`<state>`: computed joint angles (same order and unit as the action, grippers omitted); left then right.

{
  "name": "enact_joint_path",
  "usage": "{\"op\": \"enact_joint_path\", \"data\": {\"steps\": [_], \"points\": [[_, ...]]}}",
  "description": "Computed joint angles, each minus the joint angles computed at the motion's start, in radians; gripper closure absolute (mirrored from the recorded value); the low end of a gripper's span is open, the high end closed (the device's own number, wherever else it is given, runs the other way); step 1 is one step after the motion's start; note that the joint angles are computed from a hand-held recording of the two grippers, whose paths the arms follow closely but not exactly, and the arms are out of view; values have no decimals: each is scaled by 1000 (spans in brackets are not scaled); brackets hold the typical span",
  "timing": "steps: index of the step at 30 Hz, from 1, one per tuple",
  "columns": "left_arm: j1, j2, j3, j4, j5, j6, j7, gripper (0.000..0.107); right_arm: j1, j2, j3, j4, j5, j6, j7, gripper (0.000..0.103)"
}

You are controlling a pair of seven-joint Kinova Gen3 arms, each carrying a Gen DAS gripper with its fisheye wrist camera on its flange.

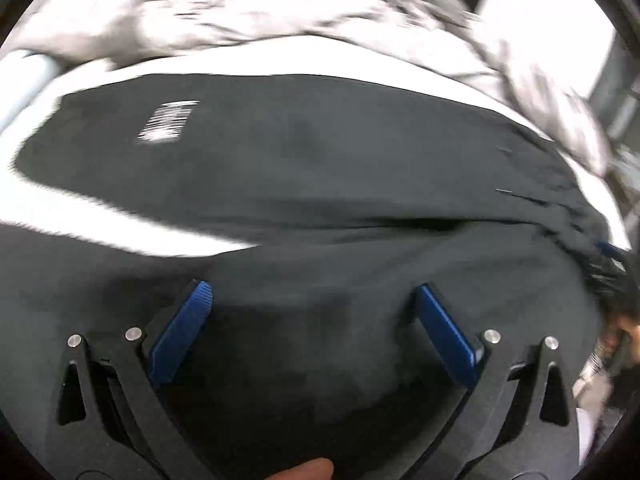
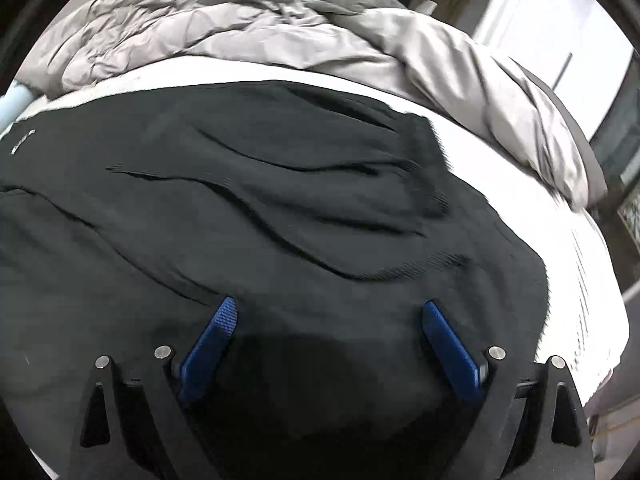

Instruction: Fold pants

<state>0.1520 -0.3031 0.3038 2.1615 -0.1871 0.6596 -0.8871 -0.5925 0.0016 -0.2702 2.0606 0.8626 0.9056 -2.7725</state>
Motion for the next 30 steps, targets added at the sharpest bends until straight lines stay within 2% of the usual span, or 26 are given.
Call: {"op": "enact_joint_path", "data": {"steps": [2, 4, 6, 8, 9, 11, 13, 14, 16, 20, 22, 24, 25, 27, 30], "points": [[-5, -41, 6, 6, -24, 25, 23, 6, -5, -14, -5, -3, -8, 23, -16, 9], [64, -80, -44, 12, 18, -11, -4, 6, -8, -15, -37, -22, 9, 56, -47, 9], [157, -87, -80, 13, 95, -76, -82, 6, -4, -40, -93, -27, 2, 25, -23, 9], [235, -37, -73, -4, 130, -127, -163, 6, -47, -48, -86, -48, -47, -56, 54, 9], [248, 3, -55, -17, 134, -128, -203, 6, -77, -41, -63, -56, -75, -97, 95, 8], [218, 58, -24, -20, 171, -115, -263, 6, -81, -3, -53, -68, -143, -169, 176, 9], [187, 38, -29, 10, 216, -108, -301, 6, -79, 13, -34, -49, -184, -201, 243, 9], [192, 0, -57, 25, 214, -92, -315, 6, -69, -6, -34, -20, -192, -227, 254, 9], [147, -88, -92, 52, 202, -20, -334, 6, -61, -72, -25, 36, -198, -231, 238, 9], [104, -268, -245, 97, 65, 136, -284, 6, 50, -164, -142, 113, -134, -89, 90, 6], [40, -310, -314, 105, -2, 180, -310, 6, 65, -185, -131, 134, -113, -29, 24, 6], [-36, -310, -388, 105, -69, 201, -349, 6, 86, -214, -104, 141, -138, -29, 10, 6], [-53, -314, -434, 108, -81, 192, -380, 6, 100, -232, -87, 141, -160, -51, 28, 6], [-87, -322, -515, 90, -62, 201, -454, 6, 105, -266, -108, 140, -184, -58, 32, 6], [-63, -402, -586, 40, -8, 227, -521, 6, 106, -306, -152, 146, -222, -102, 58, 6]]}}
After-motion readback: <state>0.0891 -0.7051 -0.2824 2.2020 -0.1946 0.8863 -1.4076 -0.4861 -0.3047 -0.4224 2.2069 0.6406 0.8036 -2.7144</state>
